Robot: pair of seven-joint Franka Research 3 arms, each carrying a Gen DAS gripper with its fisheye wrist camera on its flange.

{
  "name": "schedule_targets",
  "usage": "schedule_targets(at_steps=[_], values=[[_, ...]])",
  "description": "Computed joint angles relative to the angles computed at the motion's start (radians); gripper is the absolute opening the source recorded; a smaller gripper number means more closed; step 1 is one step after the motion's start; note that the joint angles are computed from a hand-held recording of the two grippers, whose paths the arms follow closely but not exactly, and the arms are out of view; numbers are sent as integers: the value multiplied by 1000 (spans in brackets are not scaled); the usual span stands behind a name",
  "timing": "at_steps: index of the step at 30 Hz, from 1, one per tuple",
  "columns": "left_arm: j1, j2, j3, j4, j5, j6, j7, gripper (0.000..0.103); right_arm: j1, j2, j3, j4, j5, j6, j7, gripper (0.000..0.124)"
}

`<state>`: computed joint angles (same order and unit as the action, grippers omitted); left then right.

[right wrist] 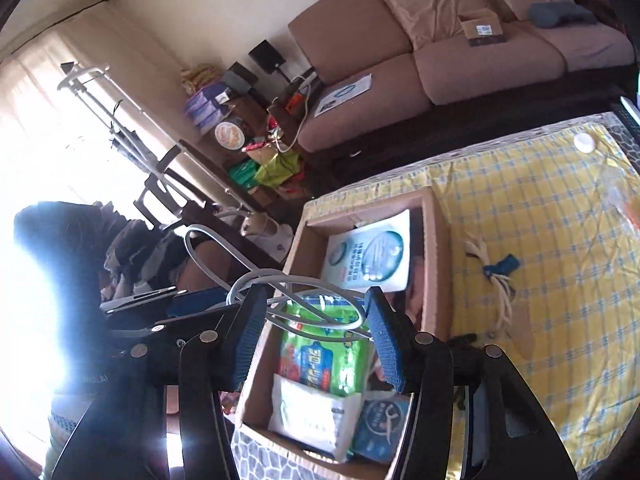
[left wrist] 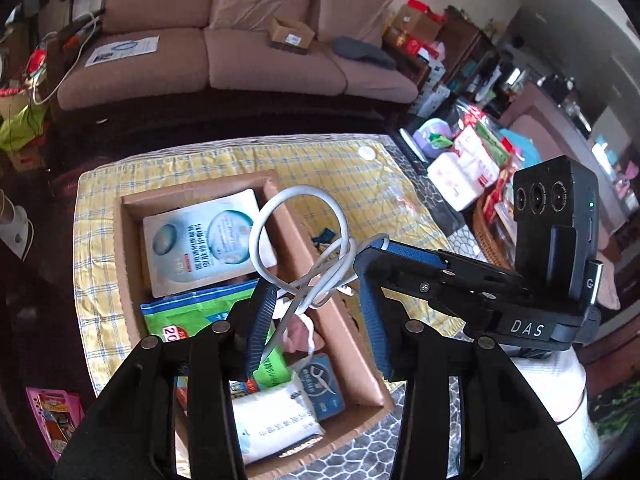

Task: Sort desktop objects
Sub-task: 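Lower the cable into the box and open the left gripper, then move the left gripper to the small clear bottle on the cloth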

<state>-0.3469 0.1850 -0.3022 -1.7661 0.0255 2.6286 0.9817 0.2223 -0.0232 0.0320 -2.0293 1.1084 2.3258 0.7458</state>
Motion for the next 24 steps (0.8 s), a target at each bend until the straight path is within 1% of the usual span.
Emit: schedule_targets(at_steps=[2,3,4,5,6,7,8,9,11,13,15,16,17,19,20,21,23,24], values=[[41,18,-3,-24,-78,41,55,40,17,74,20,62,-24,30,24,54],[59,31,-4,-29,-106,50,85,42,21,116,28,96,-37,39,37,54],[68,53,4,-22,-103,45,99,45,24,160,37,133,-54,52,55,54],[62,84,26,5,-59,14,76,62,25,206,45,172,-73,56,79,54],[46,109,58,32,14,-27,33,85,25,253,53,211,-95,62,107,54],[33,133,83,57,81,-56,-2,89,30,297,58,248,-137,82,144,54],[32,149,92,75,120,-72,-13,94,38,332,61,278,-188,105,183,54],[39,156,92,79,134,-70,-16,96,42,361,65,304,-232,121,209,54],[55,142,86,50,141,-24,-25,100,41,385,77,321,-297,160,218,54],[66,123,79,20,145,5,-28,100,11,372,108,303,-278,173,153,54],[70,105,75,-4,149,20,-44,100,-4,341,116,270,-269,182,122,60],[75,94,69,-21,141,32,-43,101,-17,319,119,250,-250,174,100,65],[82,80,53,-40,117,44,-30,103,-29,293,120,225,-229,163,78,67],[85,45,29,-83,75,65,-16,103,-48,224,106,161,-195,145,33,75],[73,25,28,-103,79,68,-29,103,-56,184,93,123,-180,132,10,84],[64,6,21,-125,78,79,-30,103,-67,143,77,85,-163,111,-19,88],[37,-24,7,-151,84,92,-34,103,-80,62,39,10,-149,70,-74,88],[20,-33,1,-156,95,95,-42,103,-85,22,19,-31,-164,63,-88,89]])
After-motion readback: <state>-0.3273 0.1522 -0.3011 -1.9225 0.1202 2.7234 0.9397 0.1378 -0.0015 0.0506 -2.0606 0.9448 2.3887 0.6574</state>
